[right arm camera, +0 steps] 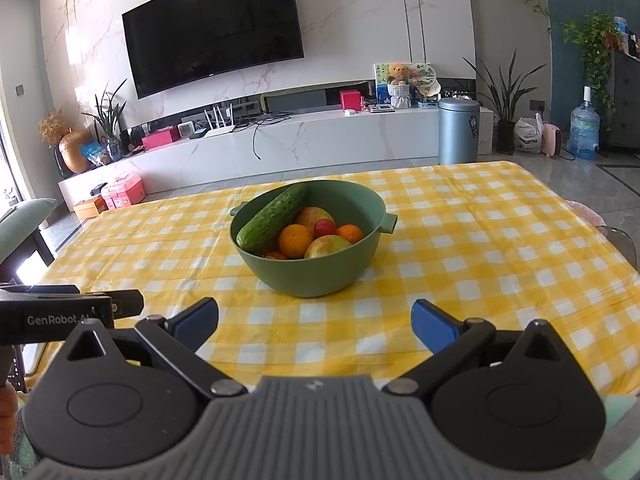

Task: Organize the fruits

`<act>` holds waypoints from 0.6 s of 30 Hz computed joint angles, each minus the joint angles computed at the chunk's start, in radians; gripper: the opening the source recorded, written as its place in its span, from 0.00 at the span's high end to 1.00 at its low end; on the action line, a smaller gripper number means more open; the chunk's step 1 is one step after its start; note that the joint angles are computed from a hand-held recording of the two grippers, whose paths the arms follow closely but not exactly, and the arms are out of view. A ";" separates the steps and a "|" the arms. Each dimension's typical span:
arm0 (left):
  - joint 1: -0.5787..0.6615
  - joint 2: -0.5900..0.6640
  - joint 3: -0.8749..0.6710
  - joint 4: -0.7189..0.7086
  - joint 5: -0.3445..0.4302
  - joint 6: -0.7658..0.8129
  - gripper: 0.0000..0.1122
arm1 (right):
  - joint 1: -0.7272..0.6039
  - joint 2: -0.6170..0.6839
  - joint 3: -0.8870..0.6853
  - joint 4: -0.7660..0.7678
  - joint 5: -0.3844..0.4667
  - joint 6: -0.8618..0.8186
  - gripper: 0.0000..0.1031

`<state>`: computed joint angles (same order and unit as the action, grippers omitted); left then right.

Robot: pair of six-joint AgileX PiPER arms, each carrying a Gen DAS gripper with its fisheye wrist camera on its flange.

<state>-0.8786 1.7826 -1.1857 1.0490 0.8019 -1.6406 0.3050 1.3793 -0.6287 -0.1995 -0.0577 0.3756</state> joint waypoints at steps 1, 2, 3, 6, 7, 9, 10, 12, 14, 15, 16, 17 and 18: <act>0.000 0.000 -0.001 -0.004 0.000 0.004 0.14 | 0.001 0.000 0.000 -0.005 0.002 0.004 0.04; 0.001 -0.001 -0.001 -0.007 -0.001 0.006 0.14 | 0.001 0.000 -0.002 -0.001 0.004 -0.001 0.04; 0.003 -0.002 -0.001 -0.010 -0.003 0.007 0.14 | 0.001 0.000 -0.001 0.000 0.003 -0.001 0.04; 0.003 -0.004 0.000 -0.013 -0.001 0.004 0.14 | 0.004 0.000 0.000 0.075 0.001 -0.074 0.04; 0.002 -0.005 -0.001 -0.014 0.003 0.003 0.14 | 0.004 -0.001 0.000 0.085 0.002 -0.083 0.04; -0.002 -0.007 -0.003 -0.015 0.010 -0.003 0.14 | 0.004 0.000 -0.001 0.048 0.004 -0.048 0.04; -0.003 -0.010 -0.002 -0.015 0.011 -0.006 0.14 | 0.004 0.000 -0.001 0.048 0.004 -0.048 0.04; -0.003 -0.017 0.003 -0.015 0.010 -0.009 0.14 | 0.003 -0.001 -0.001 0.050 0.004 -0.049 0.04; -0.005 -0.024 0.008 -0.011 0.011 -0.015 0.14 | 0.005 -0.001 -0.001 0.074 0.006 -0.072 0.04; -0.007 -0.026 0.010 -0.009 0.014 -0.019 0.14 | 0.005 0.000 -0.002 0.074 0.006 -0.072 0.04; -0.010 -0.028 0.011 -0.005 0.021 -0.024 0.14 | 0.005 -0.001 -0.002 0.074 0.006 -0.073 0.04; -0.014 -0.030 0.013 0.002 0.026 -0.030 0.14 | 0.006 0.000 -0.002 0.074 0.005 -0.073 0.04; -0.015 -0.032 0.016 0.006 0.027 -0.033 0.14 | 0.007 0.000 -0.002 0.078 0.004 -0.077 0.04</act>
<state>-0.8935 1.7502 -1.1702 1.0546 0.8288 -1.6731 0.3122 1.3793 -0.6306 -0.1214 -0.0532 0.2985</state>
